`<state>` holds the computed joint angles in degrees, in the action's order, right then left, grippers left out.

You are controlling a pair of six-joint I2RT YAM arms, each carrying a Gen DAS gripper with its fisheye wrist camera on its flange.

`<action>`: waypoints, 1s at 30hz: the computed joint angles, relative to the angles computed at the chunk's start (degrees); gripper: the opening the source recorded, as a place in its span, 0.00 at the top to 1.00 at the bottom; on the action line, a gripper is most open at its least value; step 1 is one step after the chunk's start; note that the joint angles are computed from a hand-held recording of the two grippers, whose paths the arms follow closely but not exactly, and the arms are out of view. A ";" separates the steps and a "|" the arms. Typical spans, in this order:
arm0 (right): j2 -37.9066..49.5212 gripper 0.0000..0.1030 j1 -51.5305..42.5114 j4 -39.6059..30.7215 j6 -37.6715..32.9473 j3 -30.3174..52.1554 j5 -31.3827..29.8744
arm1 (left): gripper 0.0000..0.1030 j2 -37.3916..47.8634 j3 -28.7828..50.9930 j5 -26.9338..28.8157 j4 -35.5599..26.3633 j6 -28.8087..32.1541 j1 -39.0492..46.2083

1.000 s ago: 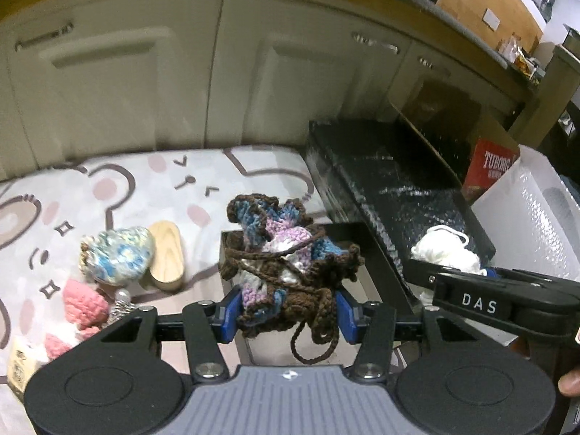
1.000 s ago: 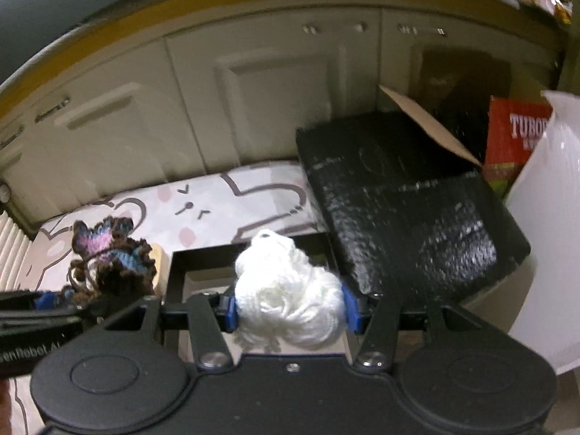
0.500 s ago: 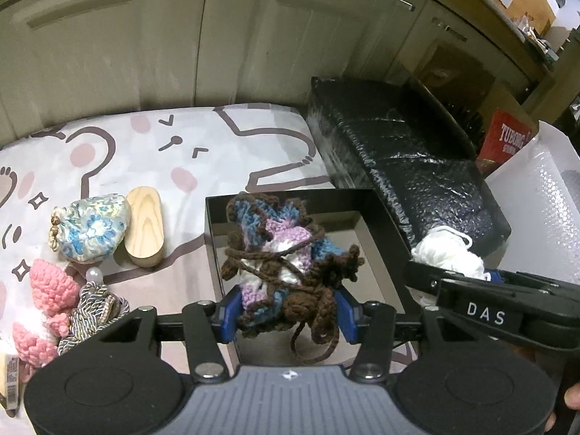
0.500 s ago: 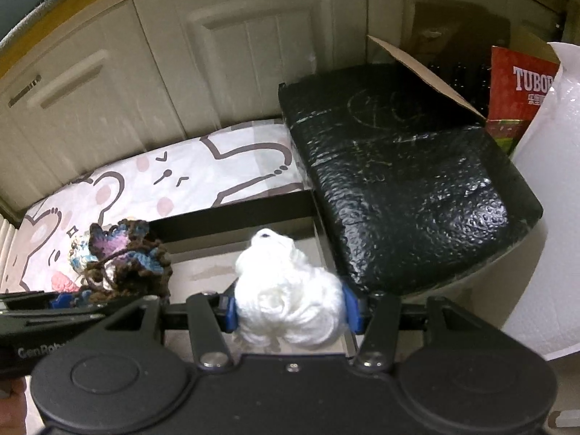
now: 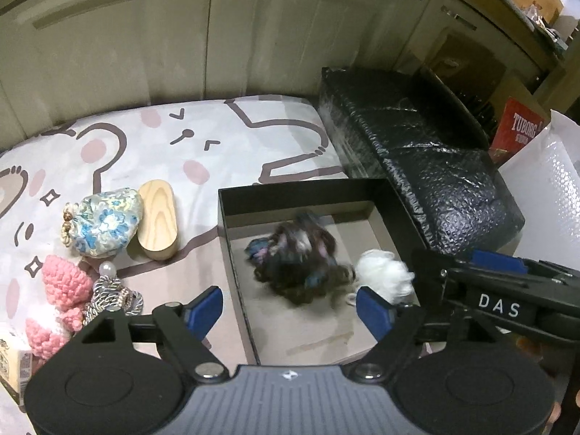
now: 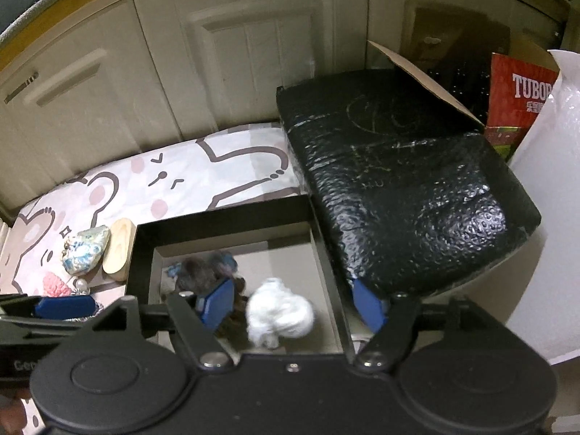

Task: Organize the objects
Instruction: 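Open both tools to drop the crochet flower and yarn ball into the box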

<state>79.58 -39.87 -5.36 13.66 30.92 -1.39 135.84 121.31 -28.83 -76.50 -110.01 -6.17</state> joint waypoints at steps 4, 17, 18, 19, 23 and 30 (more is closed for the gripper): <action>-0.94 0.27 -0.37 -0.81 0.69 -0.26 -0.06 | 0.19 -0.86 -0.67 0.00 -0.30 0.01 -0.62; -7.70 0.20 0.14 -4.28 1.21 -2.28 1.54 | 0.14 -0.42 3.57 0.60 -5.98 0.56 -1.75; -8.10 0.19 0.30 -4.50 1.20 -2.31 1.89 | 0.12 -0.56 3.48 0.47 -6.16 0.58 -1.93; -8.69 0.18 0.53 -4.81 1.23 -2.38 2.30 | 0.10 -0.50 3.82 0.35 -6.86 0.15 -2.12; -11.52 0.08 1.59 -5.71 1.80 -3.08 4.21 | 0.06 -0.30 4.93 -0.14 -9.28 -0.77 -2.89; -16.05 0.00 2.90 -7.89 3.20 -3.52 7.01 | 0.00 -0.10 6.80 -1.75 -12.48 -1.34 -4.48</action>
<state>63.54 -36.97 -13.26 16.86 27.40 5.62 135.75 128.11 -30.58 -88.99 -111.36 -10.65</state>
